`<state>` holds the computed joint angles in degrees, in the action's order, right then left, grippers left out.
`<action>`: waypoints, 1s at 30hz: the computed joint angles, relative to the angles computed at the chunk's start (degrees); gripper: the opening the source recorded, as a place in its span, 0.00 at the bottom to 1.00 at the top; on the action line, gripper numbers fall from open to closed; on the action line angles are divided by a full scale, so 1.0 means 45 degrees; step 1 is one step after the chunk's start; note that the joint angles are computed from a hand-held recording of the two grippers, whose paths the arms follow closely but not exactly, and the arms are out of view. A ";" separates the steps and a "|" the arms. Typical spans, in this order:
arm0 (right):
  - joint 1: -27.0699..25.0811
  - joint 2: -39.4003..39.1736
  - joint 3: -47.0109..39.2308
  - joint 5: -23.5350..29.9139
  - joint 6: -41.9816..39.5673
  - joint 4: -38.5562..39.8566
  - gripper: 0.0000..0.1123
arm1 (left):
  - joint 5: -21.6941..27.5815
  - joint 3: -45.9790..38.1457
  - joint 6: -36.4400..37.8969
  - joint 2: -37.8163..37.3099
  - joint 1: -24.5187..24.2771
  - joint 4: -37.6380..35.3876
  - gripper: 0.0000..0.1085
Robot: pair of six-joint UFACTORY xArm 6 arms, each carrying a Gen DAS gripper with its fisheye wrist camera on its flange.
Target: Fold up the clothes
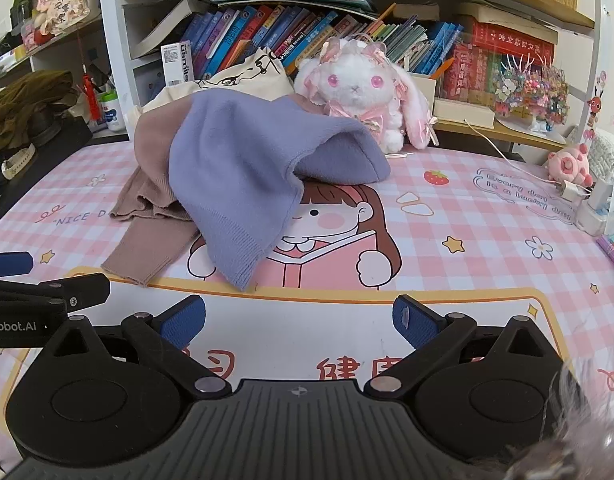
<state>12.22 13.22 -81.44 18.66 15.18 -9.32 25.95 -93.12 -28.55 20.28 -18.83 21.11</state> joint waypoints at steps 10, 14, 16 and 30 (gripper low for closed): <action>0.0013 0.0020 -0.0027 0.0041 0.0180 -0.0178 0.90 | -0.0352 0.0297 0.0094 -0.0071 0.0033 -0.0263 0.95; 0.0029 0.0033 -0.0035 0.0063 0.0212 -0.0196 0.90 | -0.0167 0.0128 0.0018 0.0024 0.0021 -0.0187 0.95; 0.0031 0.0053 -0.0060 0.0084 0.0189 -0.0174 0.90 | -0.0142 0.0109 0.0029 0.0031 0.0026 -0.0184 0.95; 0.0014 0.0142 -0.0185 0.0174 -0.0094 0.0158 0.90 | 0.0100 -0.0032 -0.0046 0.0080 0.0021 -0.0143 0.95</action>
